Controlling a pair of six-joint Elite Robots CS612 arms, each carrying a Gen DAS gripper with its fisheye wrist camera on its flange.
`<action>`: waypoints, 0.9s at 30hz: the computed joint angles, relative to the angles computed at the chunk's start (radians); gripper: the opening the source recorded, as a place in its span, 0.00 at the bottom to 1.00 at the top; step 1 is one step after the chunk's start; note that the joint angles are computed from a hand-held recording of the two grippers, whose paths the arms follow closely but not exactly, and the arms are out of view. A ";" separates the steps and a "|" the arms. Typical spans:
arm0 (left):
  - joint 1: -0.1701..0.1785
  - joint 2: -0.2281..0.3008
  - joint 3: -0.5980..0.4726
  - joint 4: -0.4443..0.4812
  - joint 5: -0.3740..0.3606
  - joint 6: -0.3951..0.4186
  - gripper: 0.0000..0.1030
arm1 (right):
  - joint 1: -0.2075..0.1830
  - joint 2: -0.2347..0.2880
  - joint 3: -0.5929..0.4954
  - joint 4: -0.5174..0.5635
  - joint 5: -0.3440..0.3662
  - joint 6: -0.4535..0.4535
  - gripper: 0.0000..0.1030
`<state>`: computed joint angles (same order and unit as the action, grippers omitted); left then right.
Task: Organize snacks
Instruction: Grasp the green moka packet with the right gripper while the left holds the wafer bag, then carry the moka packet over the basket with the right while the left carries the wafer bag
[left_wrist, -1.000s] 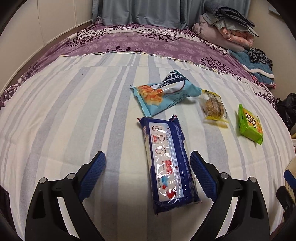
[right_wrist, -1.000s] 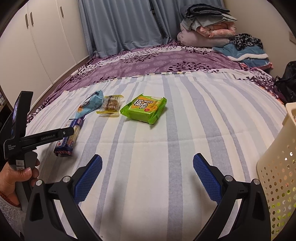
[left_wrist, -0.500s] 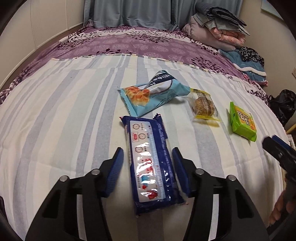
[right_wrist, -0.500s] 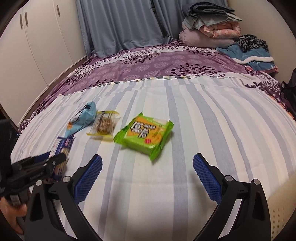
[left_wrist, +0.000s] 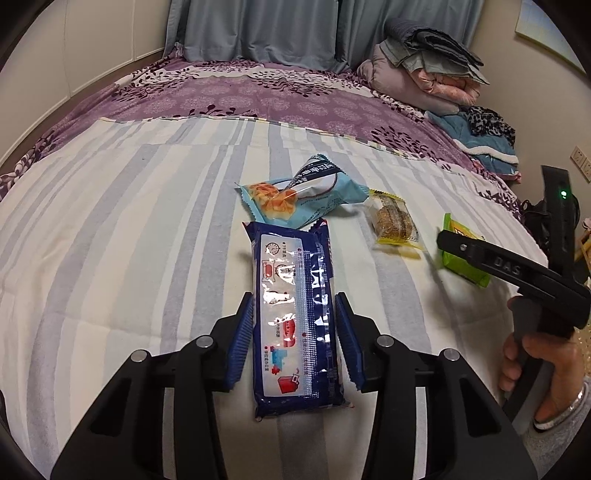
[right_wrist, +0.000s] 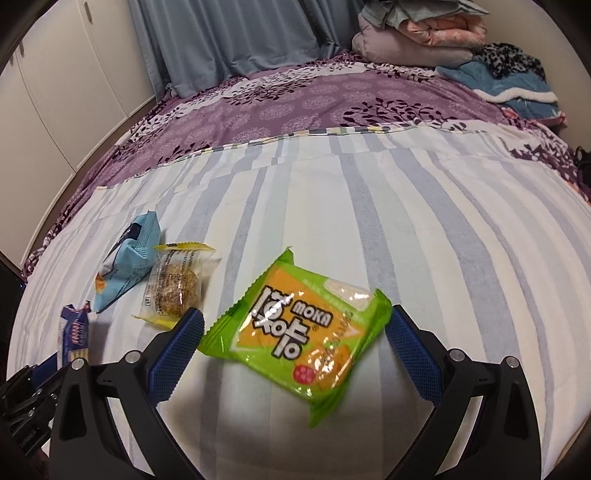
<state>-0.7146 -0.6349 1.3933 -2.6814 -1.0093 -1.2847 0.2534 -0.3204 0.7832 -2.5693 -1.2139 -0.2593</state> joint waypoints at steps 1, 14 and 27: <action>-0.001 -0.001 0.000 -0.003 0.002 0.003 0.43 | 0.003 0.003 -0.006 0.005 -0.015 -0.011 0.95; -0.017 -0.011 0.006 -0.042 0.026 0.029 0.43 | -0.006 -0.044 0.087 -0.069 -0.023 -0.051 0.78; -0.046 -0.035 0.017 -0.040 0.084 0.050 0.43 | -0.051 -0.184 0.329 -0.276 0.099 -0.007 0.78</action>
<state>-0.7609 -0.6704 1.4100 -2.7211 -0.9255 -1.2351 0.2024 -0.5042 1.1124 -2.8450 -1.1153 -0.2666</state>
